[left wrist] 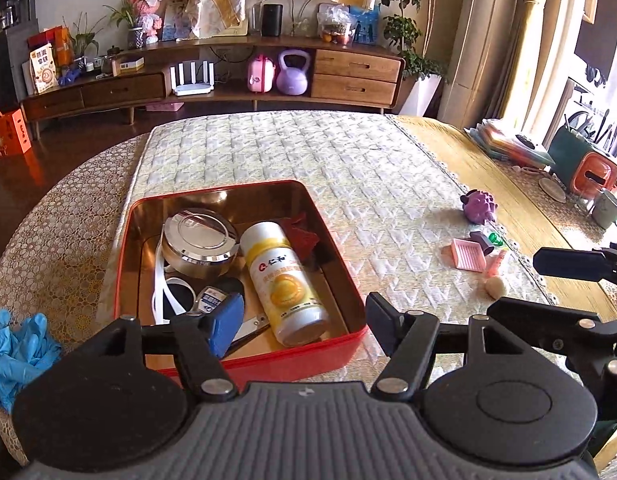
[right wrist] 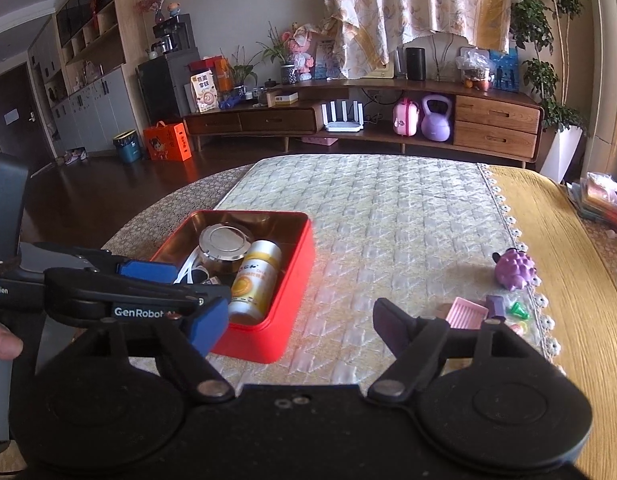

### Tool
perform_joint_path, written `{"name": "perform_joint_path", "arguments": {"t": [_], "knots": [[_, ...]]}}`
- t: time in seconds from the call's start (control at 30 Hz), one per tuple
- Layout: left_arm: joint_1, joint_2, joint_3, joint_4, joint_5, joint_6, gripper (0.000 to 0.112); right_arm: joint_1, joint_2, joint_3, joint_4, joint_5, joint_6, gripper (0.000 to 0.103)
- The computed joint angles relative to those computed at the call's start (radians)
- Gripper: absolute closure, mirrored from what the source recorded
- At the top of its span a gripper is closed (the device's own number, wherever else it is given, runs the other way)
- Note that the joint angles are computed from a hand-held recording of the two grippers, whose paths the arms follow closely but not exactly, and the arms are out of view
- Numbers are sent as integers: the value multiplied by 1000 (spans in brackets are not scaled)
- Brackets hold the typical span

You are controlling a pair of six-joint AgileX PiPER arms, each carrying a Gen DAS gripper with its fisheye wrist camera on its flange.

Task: Organize rigid objects

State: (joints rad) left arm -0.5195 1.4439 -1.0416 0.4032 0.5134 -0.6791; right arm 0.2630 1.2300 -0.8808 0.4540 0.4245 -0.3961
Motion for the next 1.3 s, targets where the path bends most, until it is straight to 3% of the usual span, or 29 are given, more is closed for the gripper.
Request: {"name": "perform_joint_path", "arguments": {"t": [0.2,0.27,0.33,0.7,1.07,1.3], "knots": [[-73,29,-36,5,12,-34,45,-179,-89,90,244,48,-277,9],[-100,37,-43,19,12,-52,36,-263,-109,114,352,92,-408,0],[-135,46,-52,63,15,-104,31,-342,-120,129,414,144,-496,0],[-248,133,-106,145,-25,-250,30,-652,-102,157,514,280,-705,0],[-307,247,-182,145,-80,-246,30,-734,25,90,548,279,-804,0],[-332,351,-257,178,-95,-247,30,-706,155,-12,553,227,-806,0]]}}
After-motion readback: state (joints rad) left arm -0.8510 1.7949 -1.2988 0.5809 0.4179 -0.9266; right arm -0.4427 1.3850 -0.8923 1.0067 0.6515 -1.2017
